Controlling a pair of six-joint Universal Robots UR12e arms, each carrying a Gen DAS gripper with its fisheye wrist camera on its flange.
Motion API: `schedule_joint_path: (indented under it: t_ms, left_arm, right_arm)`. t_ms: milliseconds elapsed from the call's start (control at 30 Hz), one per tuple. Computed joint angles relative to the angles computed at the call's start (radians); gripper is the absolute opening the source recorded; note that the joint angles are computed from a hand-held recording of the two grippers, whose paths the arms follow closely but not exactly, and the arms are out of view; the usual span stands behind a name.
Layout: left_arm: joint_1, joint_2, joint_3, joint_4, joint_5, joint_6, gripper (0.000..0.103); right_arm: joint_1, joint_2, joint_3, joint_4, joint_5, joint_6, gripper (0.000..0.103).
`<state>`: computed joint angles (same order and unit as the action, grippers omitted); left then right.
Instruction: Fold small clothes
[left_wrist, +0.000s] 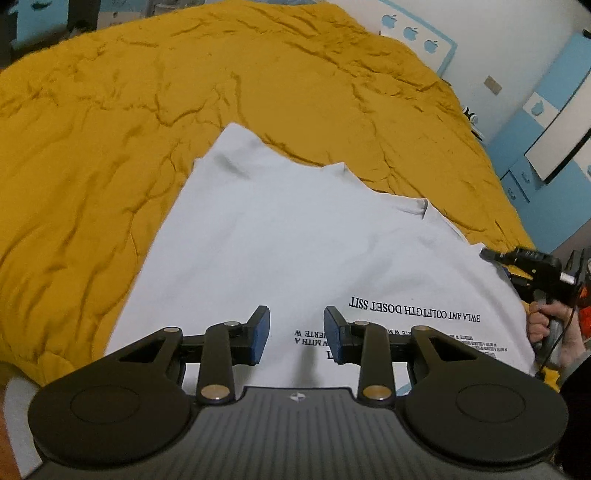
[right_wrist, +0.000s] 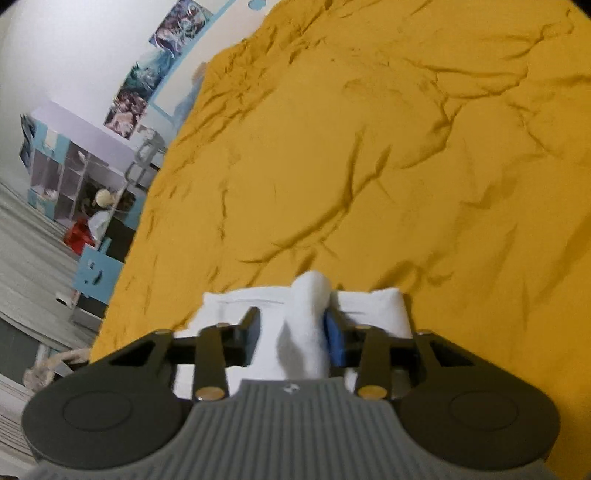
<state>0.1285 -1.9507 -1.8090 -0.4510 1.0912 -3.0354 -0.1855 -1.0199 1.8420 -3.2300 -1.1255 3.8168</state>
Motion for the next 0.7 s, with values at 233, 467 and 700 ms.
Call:
schedule_joint_path:
  t_ms: [233, 467, 700]
  left_arm:
    - [0.0, 0.016, -0.019, -0.018, 0.019, 0.027, 0.039]
    - [0.015, 0.018, -0.019, -0.015, 0.031, -0.017, 0.04]
    - [0.022, -0.01, 0.002, 0.126, 0.089, 0.068, 0.048]
  right_arm:
    - [0.004, 0.017, 0.014, -0.177, -0.059, 0.135, 0.003]
    - [0.033, 0.009, -0.04, 0.049, -0.154, 0.047, 0.004]
    - [0.039, -0.003, -0.001, -0.049, -0.253, 0.192, 0.044]
